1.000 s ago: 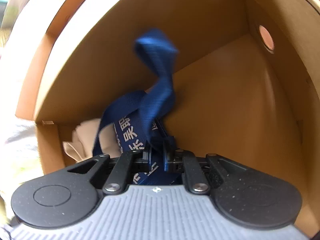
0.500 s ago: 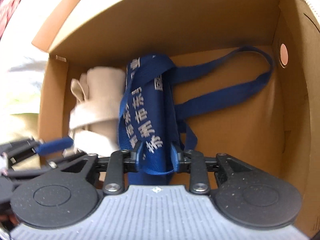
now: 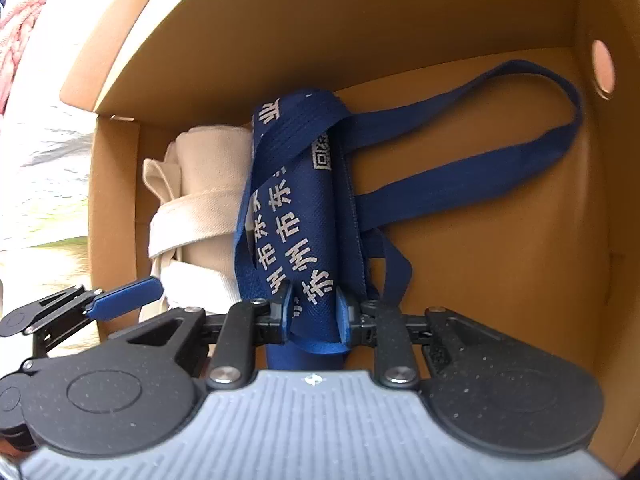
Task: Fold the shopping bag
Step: 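Hold the navy tote flat in the box with the right gripper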
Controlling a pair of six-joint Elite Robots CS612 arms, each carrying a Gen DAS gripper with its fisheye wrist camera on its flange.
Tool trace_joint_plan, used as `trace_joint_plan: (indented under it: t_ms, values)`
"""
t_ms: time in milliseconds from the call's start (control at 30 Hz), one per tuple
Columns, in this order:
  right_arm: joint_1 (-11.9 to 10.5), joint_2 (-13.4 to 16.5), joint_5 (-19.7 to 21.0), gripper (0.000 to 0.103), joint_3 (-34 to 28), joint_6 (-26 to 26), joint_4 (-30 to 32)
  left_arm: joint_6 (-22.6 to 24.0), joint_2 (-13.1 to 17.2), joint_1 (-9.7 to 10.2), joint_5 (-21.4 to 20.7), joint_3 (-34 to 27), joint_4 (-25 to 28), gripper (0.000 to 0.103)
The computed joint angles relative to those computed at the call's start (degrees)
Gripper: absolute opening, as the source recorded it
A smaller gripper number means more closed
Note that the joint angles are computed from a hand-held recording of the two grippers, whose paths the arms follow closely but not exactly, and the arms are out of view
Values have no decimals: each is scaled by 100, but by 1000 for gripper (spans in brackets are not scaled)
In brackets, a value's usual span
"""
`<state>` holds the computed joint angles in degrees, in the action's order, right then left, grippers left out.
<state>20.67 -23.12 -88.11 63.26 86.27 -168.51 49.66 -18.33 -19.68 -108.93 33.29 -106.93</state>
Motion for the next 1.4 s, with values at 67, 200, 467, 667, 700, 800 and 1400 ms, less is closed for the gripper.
trace_joint_plan:
  t_ms: [67,200,467,667,700,800,1400]
  values:
    - [20,30,-57,20,-99,-31,170,43,-7,-7,2,11,41,48]
    - [39,14,-87,19,-90,-135,163,-71,-37,18,-9,32,-45,48]
    - [64,-46,-148,20,-85,-241,322,178,-290,288,-2,408,-1175,48]
    - [68,-91,-144,20,-28,-243,313,533,-81,335,477,14,-671,48]
    - [70,-100,-148,20,-15,-230,308,520,-51,333,477,-18,-592,47]
    - [72,-130,-152,20,23,-217,300,476,-49,318,489,64,-609,40]
    - [15,-57,-334,22,-82,1101,538,683,-378,184,562,971,-1240,46]
